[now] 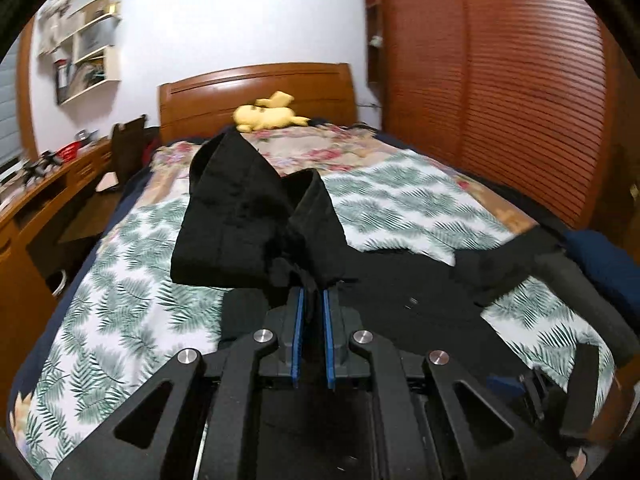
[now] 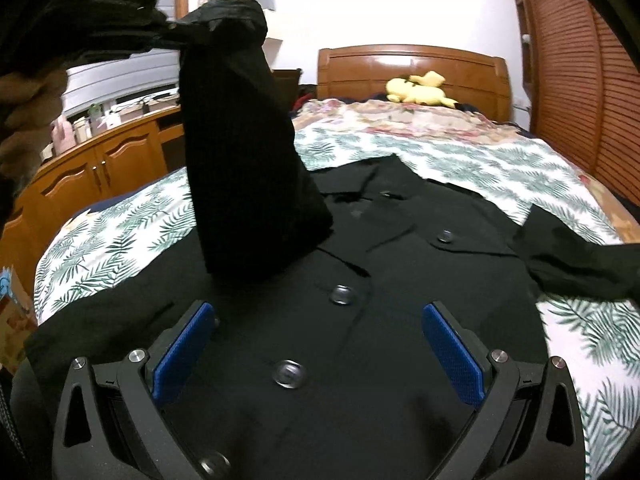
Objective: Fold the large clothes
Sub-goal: 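Open the left tool to release the folded sleeve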
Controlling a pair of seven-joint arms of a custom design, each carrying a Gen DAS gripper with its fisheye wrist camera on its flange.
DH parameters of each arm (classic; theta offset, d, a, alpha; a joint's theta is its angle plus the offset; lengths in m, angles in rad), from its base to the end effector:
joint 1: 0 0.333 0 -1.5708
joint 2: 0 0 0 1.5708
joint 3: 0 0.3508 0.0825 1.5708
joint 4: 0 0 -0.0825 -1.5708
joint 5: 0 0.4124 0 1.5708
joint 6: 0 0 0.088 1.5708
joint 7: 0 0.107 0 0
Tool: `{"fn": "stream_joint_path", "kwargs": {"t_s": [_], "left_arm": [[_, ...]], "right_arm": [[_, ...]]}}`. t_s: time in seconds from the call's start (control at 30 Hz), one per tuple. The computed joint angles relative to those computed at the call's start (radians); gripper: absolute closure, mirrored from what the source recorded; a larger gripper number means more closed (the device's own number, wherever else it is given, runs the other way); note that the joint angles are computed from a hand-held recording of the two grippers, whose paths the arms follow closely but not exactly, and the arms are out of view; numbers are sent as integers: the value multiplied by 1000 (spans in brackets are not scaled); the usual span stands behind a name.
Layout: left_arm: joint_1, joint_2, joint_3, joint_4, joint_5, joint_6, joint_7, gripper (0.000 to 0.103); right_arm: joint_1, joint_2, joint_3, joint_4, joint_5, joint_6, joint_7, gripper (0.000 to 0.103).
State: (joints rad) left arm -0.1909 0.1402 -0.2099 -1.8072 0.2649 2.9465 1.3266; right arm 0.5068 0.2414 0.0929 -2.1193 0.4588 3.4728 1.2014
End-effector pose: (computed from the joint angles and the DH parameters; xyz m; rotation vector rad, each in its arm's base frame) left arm 0.6235 -0.2726 0.6103 -1.3271 1.9395 -1.0598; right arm 0.5592 0.3140 0.4414 -1.7927 1.1508 -0.6751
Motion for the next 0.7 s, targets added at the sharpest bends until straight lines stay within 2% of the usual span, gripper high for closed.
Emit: {"fn": "stream_joint_path", "kwargs": {"t_s": [0.03, 0.07, 0.17, 0.3, 0.37, 0.43, 0.53, 0.57, 0.67, 0.7], "left_arm": [[1, 0, -12, -2, -15, -1, 18, 93], [-5, -3, -13, -9, -9, 2, 17, 93], [-38, -27, 9, -57, 85, 25, -43, 93], [-30, -51, -21, -113, 21, 44, -6, 93], [-24, -63, -33, -142, -24, 55, 29, 86], [-12, -71, -61, -167, -133, 55, 126, 71], [-13, -92, -74, -216, -231, 88, 222, 56], [-18, -102, -73, -232, -246, 102, 242, 54], [-35, -136, -58, -289, -260, 162, 254, 36], [-39, -149, -50, -312, -230, 189, 219, 32]], "right_arm": [[9, -7, -11, -10, 16, 6, -5, 0], [48, -15, -43, -9, 64, 2, -36, 0], [148, -34, -122, -8, 231, 2, -157, 0], [217, -51, -162, 5, 438, 22, -313, 0], [235, -50, -164, 17, 528, 38, -377, 0], [249, -51, -165, 33, 621, 44, -450, 0], [256, -60, -150, 49, 737, 63, -545, 0], [258, -62, -142, 55, 777, 72, -582, 0], [248, -71, -102, 55, 829, 101, -641, 0], [246, -68, -89, 64, 854, 109, -670, 0]]}}
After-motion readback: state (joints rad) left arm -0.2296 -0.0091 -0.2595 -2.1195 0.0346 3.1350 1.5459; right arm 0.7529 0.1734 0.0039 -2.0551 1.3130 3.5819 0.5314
